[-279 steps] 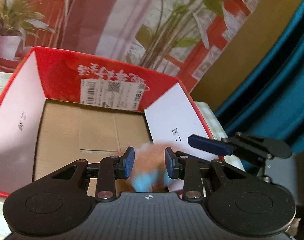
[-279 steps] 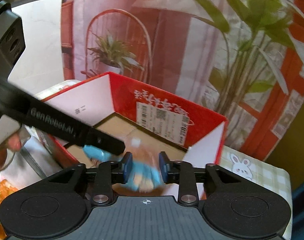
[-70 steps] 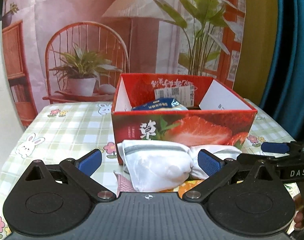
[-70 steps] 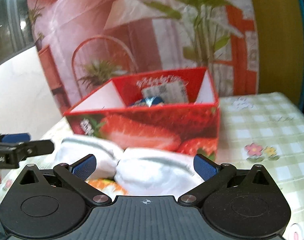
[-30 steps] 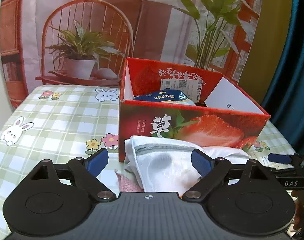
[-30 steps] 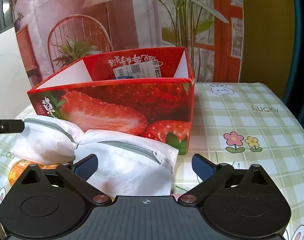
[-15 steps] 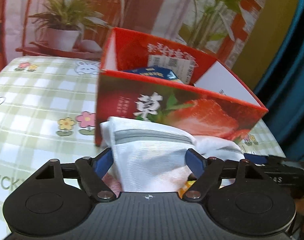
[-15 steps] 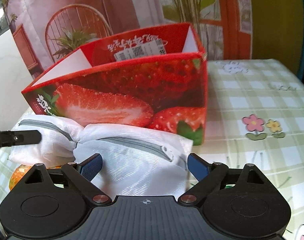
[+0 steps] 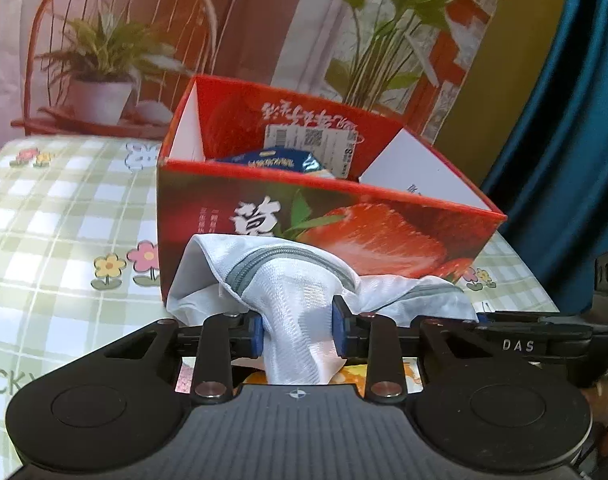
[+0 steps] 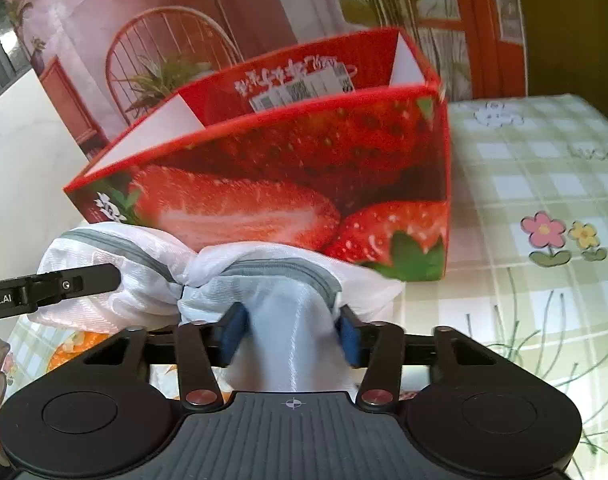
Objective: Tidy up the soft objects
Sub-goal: 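Close both grippers on the white mesh bag and lift it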
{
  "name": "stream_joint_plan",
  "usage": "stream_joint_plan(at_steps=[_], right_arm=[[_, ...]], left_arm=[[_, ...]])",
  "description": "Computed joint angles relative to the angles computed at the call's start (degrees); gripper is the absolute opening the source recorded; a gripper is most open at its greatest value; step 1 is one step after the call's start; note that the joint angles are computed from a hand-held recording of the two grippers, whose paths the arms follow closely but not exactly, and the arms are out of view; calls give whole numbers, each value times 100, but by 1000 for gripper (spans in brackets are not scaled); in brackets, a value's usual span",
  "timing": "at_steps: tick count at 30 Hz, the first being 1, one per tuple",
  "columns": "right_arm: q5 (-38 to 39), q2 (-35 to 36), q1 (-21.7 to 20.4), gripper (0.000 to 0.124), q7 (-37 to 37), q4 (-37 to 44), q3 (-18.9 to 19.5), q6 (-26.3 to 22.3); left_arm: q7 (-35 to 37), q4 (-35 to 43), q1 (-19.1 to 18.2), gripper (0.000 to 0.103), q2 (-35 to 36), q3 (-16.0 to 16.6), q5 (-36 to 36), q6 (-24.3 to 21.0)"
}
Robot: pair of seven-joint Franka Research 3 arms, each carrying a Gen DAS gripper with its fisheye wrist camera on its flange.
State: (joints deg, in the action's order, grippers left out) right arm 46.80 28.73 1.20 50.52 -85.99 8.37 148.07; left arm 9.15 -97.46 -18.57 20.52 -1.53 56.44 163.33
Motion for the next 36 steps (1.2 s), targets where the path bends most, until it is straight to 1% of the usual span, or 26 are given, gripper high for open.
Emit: stream_joint_plan(at_steps=[2,9,10,14,17,21,26,29,31,34,36], right_arm=[[201,-115,-94,29,-153,-124,71,47],[1020,-592,-268,16,-907,-564,148,144],[1216,-644,-299,10,-1093,-594,171,118],[1840,-980,-250,10,-1823,-806,136,245],[2233,-1158,-190,10,-2234,-864,57,232],[2483,-1325,-80,10,-2515,-952,-90,130],[2561,-1433,33,10,-2576,-1088,-232,13],[2628,-1460,64,10,-2613,-1114,-271,-17],[2666,-1452,74,10,-2648,-1063,-288,-37],[2631,-1348,60,10,-2634,-796,-309,-169],[2521,-1216,49,10,-2589,-508,-309,-239]], left_arm=[[-98,-25,-73,32,-76,43,173,-30],[-628,-47,-185,29,-347,8,990,-188],[-752,-52,-197,29,-394,-7,1141,-235],[-1195,-91,-157,29,-570,-125,1663,-384],[-1575,-194,-104,29,-738,-240,2042,-489],[-1863,-339,16,29,-854,-403,2193,-557],[-2122,-507,115,29,-944,-523,2251,-559],[-2134,-478,153,29,-944,-550,2318,-566],[-1987,-373,168,29,-902,-564,2301,-589],[-1559,-116,210,29,-807,-544,2202,-582],[-1252,134,259,29,-682,-499,2082,-498]])
